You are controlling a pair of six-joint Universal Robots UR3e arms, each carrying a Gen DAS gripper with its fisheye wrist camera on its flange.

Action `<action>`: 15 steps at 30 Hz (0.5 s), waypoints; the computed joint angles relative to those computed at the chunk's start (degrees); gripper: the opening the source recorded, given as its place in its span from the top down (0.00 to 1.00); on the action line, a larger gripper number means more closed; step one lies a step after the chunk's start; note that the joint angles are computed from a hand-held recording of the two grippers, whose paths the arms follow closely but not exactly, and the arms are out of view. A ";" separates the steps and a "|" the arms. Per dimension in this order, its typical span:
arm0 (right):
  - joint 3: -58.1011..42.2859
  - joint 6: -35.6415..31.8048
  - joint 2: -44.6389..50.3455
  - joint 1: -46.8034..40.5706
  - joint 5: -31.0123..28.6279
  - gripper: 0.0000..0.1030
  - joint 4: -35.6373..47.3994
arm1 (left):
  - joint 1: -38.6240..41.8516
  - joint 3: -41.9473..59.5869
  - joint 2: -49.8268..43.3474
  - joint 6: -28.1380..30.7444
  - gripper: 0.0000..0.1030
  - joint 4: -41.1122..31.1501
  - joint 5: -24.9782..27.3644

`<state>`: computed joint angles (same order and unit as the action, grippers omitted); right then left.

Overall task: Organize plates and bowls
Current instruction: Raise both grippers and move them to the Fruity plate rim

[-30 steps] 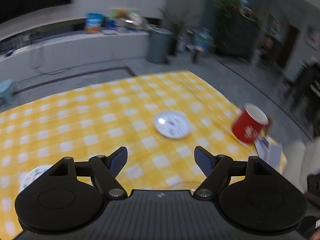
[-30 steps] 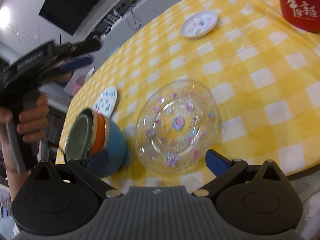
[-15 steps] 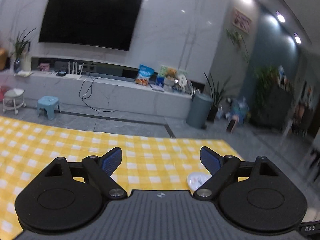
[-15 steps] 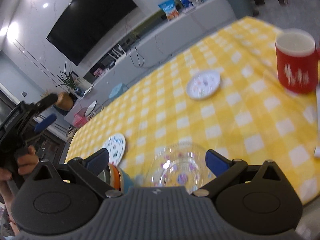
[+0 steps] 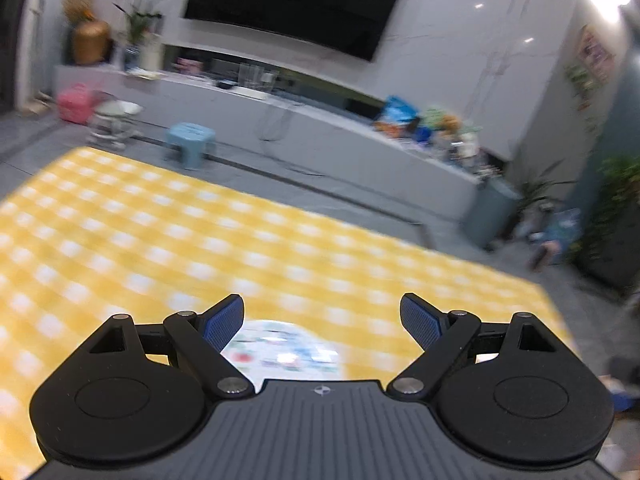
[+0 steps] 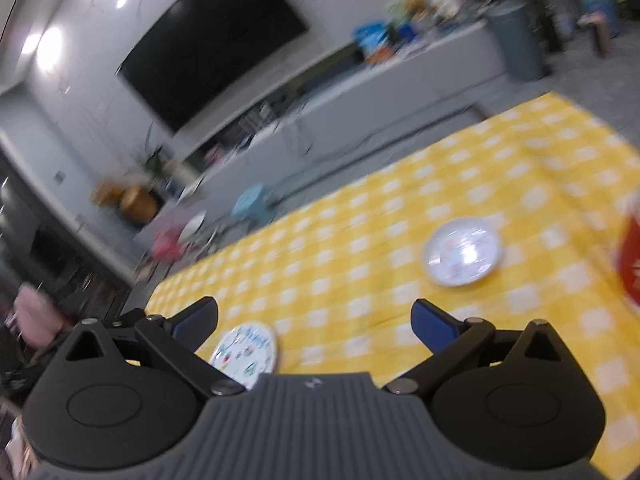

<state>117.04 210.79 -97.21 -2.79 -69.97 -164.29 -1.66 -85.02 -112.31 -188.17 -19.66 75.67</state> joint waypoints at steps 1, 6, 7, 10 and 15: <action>-3.06 -1.21 2.81 -0.10 2.58 0.03 2.25 | 0.15 -0.26 -0.03 0.76 0.00 -0.60 1.19; -18.94 -5.42 17.20 3.80 7.26 0.03 10.43 | 5.20 6.45 -2.82 1.45 0.00 -16.62 -6.09; -22.11 -6.16 20.29 4.61 8.09 0.03 11.65 | 6.10 8.02 -3.66 2.42 0.00 -19.74 -8.06; -28.90 -7.88 27.81 5.55 11.68 0.03 14.34 | 7.91 8.30 -4.72 8.57 0.00 -22.64 -11.89; -35.10 -6.96 36.76 5.57 14.55 0.07 15.08 | 6.95 5.06 -4.47 15.93 0.00 -20.17 -9.01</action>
<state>81.94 203.83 -60.44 2.78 -55.42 -149.21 5.29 -79.96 -116.78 -172.24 -39.83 66.66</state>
